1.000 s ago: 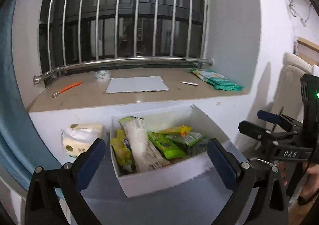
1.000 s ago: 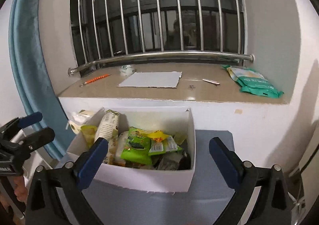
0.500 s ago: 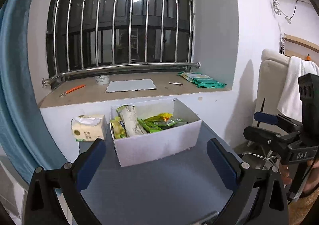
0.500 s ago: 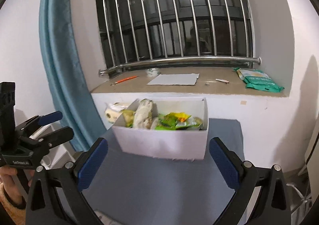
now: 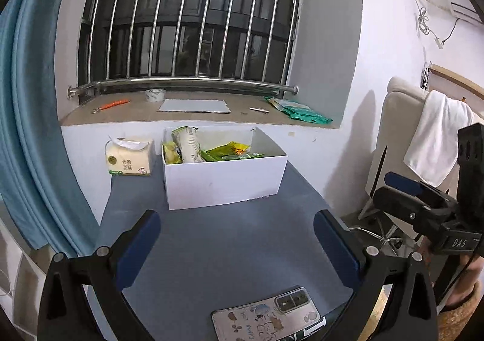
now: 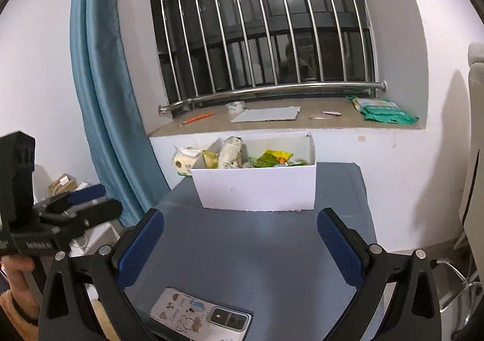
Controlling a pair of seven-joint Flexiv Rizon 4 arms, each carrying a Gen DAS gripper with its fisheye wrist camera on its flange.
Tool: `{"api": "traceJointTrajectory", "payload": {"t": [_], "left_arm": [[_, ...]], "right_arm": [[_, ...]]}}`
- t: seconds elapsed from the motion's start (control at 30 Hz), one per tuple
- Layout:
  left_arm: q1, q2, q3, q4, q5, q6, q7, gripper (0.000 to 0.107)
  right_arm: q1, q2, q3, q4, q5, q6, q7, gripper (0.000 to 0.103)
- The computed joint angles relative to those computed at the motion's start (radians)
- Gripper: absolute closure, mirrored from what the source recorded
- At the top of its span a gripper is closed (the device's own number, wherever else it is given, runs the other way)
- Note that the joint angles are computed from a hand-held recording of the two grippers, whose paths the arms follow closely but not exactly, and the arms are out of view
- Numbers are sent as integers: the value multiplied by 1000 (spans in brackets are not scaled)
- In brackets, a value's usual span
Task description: Organize snacks
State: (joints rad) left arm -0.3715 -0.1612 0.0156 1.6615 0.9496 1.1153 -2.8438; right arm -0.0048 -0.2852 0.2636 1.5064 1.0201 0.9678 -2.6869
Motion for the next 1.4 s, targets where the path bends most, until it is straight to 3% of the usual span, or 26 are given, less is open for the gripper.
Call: {"api": "traceJointTrajectory", "payload": {"t": [0.5,1.4], "left_arm": [[-3,-4,-3,-9,2,-32,15,4],[-9,-15,3,-10,-3,-30,24,4]], "right_arm": [[19,7,3,27,-28,32,-12,0],[14,9,-2,21,5,-3,-37,0]]}}
